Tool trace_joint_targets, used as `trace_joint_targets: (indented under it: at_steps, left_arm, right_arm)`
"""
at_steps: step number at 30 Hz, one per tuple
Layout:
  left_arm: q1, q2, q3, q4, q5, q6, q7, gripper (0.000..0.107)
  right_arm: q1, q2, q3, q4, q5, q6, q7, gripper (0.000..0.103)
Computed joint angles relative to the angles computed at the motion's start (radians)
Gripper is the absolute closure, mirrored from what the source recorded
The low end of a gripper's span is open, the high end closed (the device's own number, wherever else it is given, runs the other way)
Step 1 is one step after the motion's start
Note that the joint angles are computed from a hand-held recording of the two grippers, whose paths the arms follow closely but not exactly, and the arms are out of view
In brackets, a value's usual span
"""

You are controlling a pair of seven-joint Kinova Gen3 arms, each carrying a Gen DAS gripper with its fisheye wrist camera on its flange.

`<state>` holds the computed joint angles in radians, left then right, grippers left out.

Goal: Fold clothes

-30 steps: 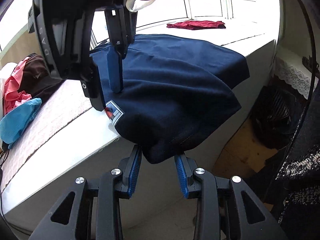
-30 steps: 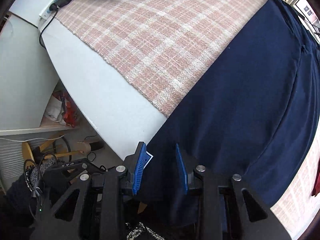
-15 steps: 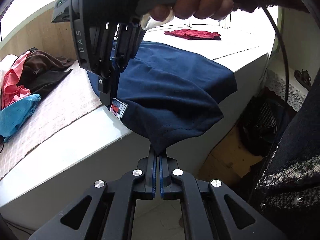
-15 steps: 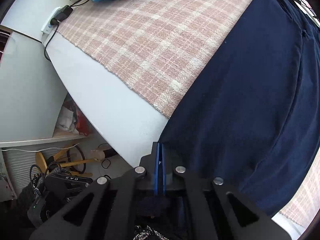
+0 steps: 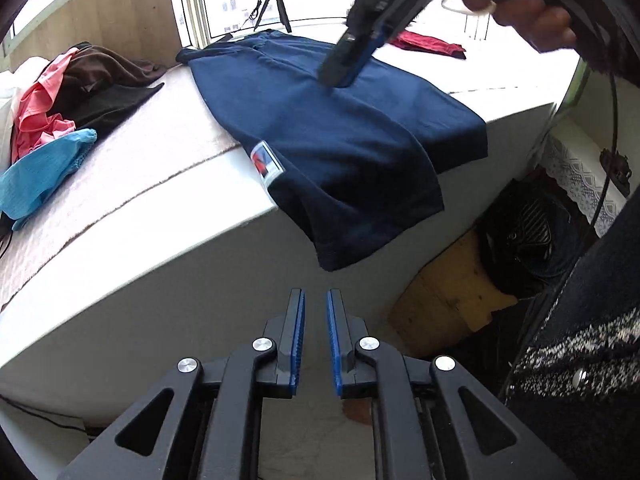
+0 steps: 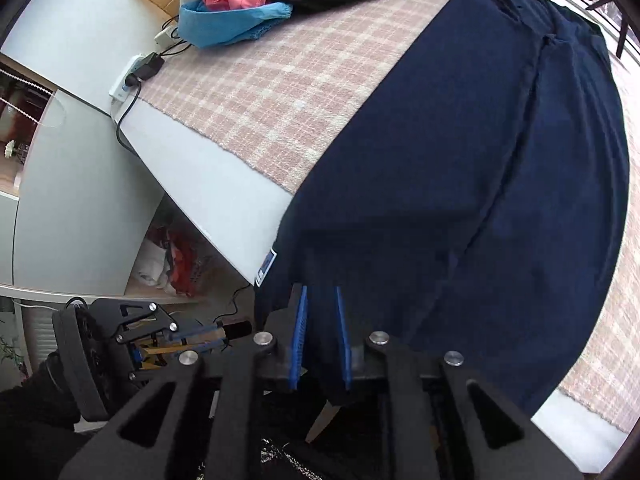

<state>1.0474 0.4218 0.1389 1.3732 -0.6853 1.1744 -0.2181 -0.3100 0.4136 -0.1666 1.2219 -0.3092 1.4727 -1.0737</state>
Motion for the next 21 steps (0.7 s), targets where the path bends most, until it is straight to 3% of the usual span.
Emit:
trace_joint_targets:
  at_steps: [2, 4, 5, 8, 12, 17, 21]
  left_arm:
    - [0.006, 0.002, 0.0, -0.034, -0.021, 0.029, -0.027, 0.096]
    - [0.004, 0.012, -0.003, -0.045, -0.053, 0.019, -0.051, 0.088]
    - [0.006, 0.012, -0.011, -0.046, -0.058, 0.003, -0.061, 0.079]
    - [-0.023, 0.018, -0.006, -0.063, -0.026, -0.013, -0.117, 0.076]
    - [-0.03, 0.026, -0.007, -0.09, -0.008, -0.031, -0.205, 0.076]
    - [-0.032, -0.024, -0.009, -0.004, 0.049, -0.078, -0.134, 0.076]
    - [-0.053, -0.058, 0.001, 0.061, 0.087, -0.105, -0.055, 0.076]
  right_arm:
    - [0.085, -0.02, 0.018, 0.02, -0.058, 0.005, 0.026, 0.088]
    - [0.144, -0.036, 0.043, 0.04, -0.087, -0.004, 0.03, 0.088]
    - [0.173, -0.038, 0.048, 0.046, -0.095, -0.007, 0.031, 0.088]
    - [0.164, -0.067, 0.07, 0.1, -0.025, -0.089, 0.014, 0.088]
    - [0.176, -0.058, 0.079, 0.143, 0.016, -0.103, -0.012, 0.088]
    - [0.243, -0.119, 0.058, 0.241, -0.078, -0.08, 0.072, 0.088]
    - [0.228, -0.157, 0.046, 0.329, -0.131, -0.095, 0.144, 0.075]
